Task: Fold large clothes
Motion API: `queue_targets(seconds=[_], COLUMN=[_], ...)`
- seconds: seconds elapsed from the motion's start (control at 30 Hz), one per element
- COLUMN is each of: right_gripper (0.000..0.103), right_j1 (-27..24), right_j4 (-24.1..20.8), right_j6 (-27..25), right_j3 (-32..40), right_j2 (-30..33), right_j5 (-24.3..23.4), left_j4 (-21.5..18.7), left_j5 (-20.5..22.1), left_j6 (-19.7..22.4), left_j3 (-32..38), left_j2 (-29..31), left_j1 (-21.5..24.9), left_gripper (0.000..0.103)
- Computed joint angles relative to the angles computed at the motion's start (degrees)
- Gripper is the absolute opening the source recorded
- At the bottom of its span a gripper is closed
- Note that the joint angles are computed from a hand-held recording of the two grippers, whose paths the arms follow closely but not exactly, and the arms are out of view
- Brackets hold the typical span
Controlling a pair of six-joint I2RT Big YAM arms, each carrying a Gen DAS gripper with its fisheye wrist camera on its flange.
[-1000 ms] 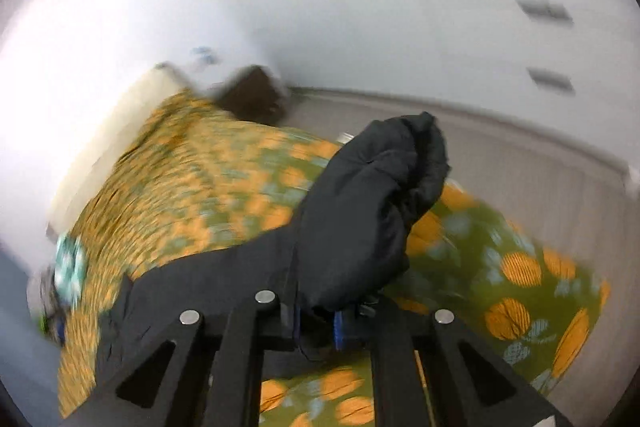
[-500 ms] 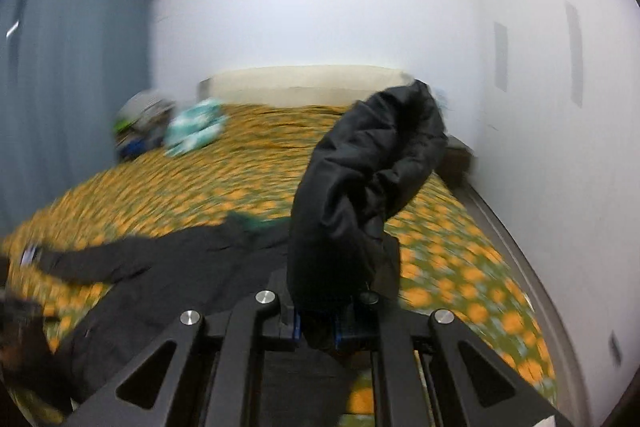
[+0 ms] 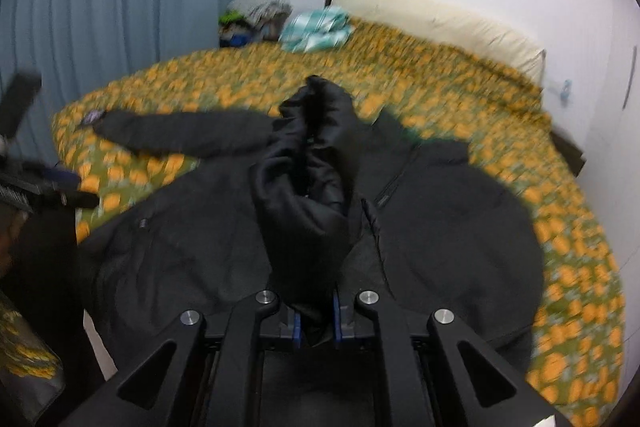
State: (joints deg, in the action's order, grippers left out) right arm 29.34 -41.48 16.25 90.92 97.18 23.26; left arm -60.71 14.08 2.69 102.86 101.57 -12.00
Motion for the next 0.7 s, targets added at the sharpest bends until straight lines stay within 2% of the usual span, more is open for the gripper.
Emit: queue_targets(seconds=[0.07,0.1,0.13,0.17,0.2,0.27,0.37,0.4,0.47,0.53,0.6,0.63,0.67,0.7], right_gripper=[0.016,0.023,0.046,0.081,0.091,0.095,0.095,0.095,0.095,0.095,0.095,0.095,0.095,0.095], right_j1=[0.83,1.1,1.24,1.49,1.78,2.91,4.45,4.72,4.94,4.78,4.93,5.0,5.21,5.26], right_j4=[-0.8,-0.94,-1.59,-2.11,-1.95,-0.95,-0.8,-0.96,-0.78,-0.78,-0.89,-1.02,-1.38,-1.76], right_j6=[0.54,0.96,1.42,1.86,1.95,1.08,0.95,1.43,4.51,8.08,10.93,12.1,13.63,14.62], right_j3=[0.8,0.43,0.84,1.04,0.78,-0.53,-2.78,-3.52,-5.87,-8.19,-10.23,-11.2,-12.32,-12.92], right_j2=[2.02,2.34,3.01,3.45,3.57,2.77,1.0,0.07,-2.48,-5.51,-8.18,-9.5,-11.14,-12.1], right_j5=[0.36,-0.53,-2.42,-3.99,-4.19,-4.3,-2.67,-2.02,-1.44,-1.31,0.25,1.45,3.21,4.27], left_j4=[-0.42,-0.63,-1.01,-1.19,-1.32,-1.84,-3.7,-6.02,-9.61,-11.66,-13.81,-15.22,-17.55,-18.97], left_j5=[0.46,0.73,1.39,1.96,2.59,5.11,12.46,16.19,19.67,20.75,19.3,18.56,17.9,16.96], left_j6=[-0.07,-0.05,0.11,0.31,0.55,1.26,1.97,2.79,3.97,5.47,6.64,7.04,7.99,8.49], left_j3=[0.18,0.33,0.67,0.88,1.06,1.71,3.21,4.97,8.42,11.18,14.12,15.63,17.89,19.15], left_j2=[0.25,0.41,0.72,0.93,1.05,1.38,2.36,3.69,6.35,8.77,11.38,12.65,14.5,15.5], left_j1=[-0.2,-0.3,-0.52,-0.71,-0.85,-1.11,-1.23,-1.46,-2.52,-4.31,-6.57,-7.52,-8.71,-9.54], left_gripper=[0.102,0.102,0.102,0.102,0.102,0.102,0.102,0.101,0.101,0.101,0.097,0.089,0.076,0.071])
